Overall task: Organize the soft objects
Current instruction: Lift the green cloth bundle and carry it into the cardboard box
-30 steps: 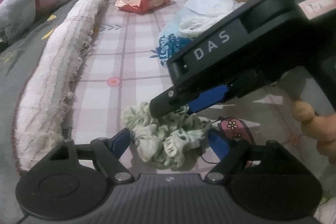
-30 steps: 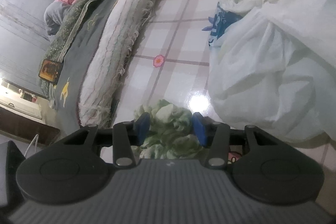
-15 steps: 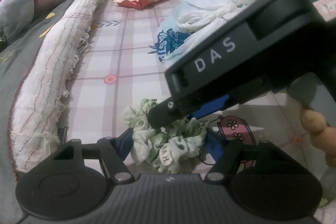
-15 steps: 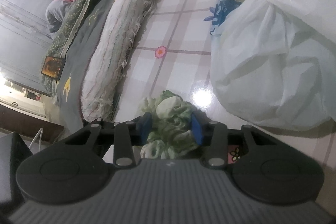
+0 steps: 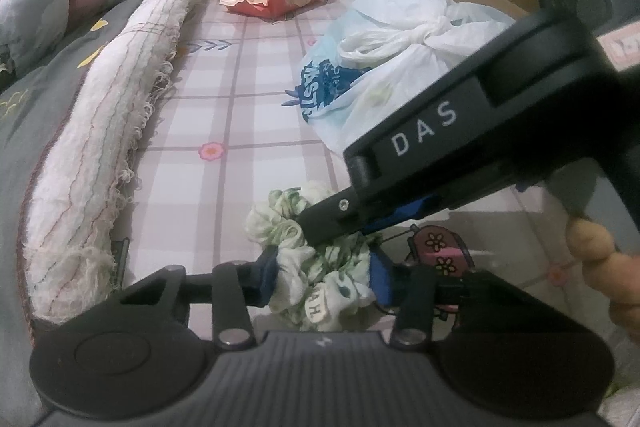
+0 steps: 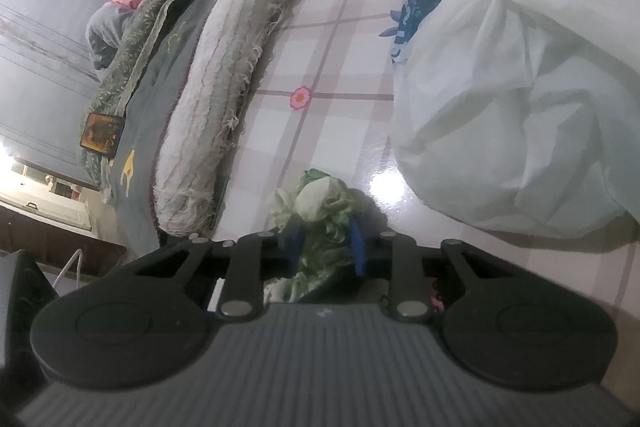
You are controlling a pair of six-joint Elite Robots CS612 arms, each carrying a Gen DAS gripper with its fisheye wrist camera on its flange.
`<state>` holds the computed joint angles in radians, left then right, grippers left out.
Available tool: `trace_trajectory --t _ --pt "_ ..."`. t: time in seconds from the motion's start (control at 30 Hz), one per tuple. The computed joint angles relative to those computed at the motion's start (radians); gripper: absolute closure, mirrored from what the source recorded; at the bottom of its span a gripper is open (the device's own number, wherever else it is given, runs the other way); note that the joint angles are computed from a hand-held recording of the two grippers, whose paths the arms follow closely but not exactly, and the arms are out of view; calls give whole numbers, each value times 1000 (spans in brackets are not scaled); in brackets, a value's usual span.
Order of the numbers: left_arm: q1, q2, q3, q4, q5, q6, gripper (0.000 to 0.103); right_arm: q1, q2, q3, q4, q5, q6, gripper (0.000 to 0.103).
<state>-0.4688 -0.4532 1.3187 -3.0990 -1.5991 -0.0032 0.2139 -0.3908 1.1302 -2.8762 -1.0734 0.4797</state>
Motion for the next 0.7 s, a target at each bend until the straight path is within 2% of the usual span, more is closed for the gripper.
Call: trace_trajectory --t 0.4,0.6,0.7 --pt "-5 -32 47 -77 23 12 61 0 -31 46 -75 17 2 83" --pt "-18 -65 75 -179 49 67 61 -7 -76 105 -219 15 14 83" --pt "-29 -76 69 -222 33 122 61 -17 -114 159 -313 -13 19 83"
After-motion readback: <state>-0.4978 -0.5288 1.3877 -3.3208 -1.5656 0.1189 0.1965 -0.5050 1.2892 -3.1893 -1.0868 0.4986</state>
